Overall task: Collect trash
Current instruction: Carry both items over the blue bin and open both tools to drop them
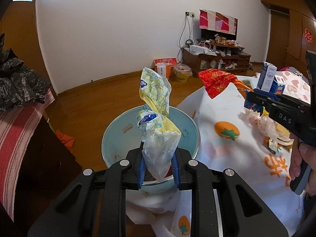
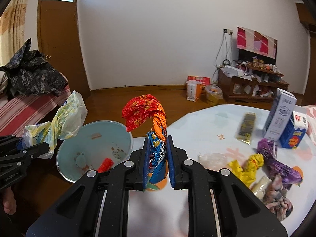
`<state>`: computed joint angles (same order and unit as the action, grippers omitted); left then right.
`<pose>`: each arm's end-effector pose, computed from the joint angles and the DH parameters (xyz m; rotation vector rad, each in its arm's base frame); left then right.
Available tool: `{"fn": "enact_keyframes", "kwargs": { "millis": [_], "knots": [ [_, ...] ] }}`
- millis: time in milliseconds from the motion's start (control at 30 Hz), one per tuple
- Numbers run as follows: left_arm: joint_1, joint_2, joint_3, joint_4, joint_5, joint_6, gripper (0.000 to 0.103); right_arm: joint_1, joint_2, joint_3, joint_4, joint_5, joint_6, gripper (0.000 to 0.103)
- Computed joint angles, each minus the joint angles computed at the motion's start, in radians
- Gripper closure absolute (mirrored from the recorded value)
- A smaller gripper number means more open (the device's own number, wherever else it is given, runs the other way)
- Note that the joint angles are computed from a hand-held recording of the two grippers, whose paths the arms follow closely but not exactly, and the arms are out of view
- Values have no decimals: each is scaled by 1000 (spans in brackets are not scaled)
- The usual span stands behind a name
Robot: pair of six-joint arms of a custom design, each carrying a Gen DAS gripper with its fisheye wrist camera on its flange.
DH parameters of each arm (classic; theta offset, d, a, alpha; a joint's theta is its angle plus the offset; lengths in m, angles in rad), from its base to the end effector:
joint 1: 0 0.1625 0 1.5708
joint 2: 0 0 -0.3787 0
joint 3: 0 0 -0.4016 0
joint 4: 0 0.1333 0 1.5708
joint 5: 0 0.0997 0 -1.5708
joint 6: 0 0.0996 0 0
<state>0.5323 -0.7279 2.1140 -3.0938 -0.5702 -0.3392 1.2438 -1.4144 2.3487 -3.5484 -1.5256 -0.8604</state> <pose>-0.2884 -0.4219 -0.0200 0.7033 2.1791 -0.9162 -0.0089 -0.4551 0.2497 0.6474 -2.2540 1.1468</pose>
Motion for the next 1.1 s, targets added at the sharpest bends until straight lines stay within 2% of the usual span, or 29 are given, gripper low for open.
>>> {"fn": "enact_keyframes", "kwargs": {
  "millis": [1100],
  "knots": [
    [25,-50,28,68,60,-89,80,102,132,-58,17,-55,-77,86]
  ]
}}
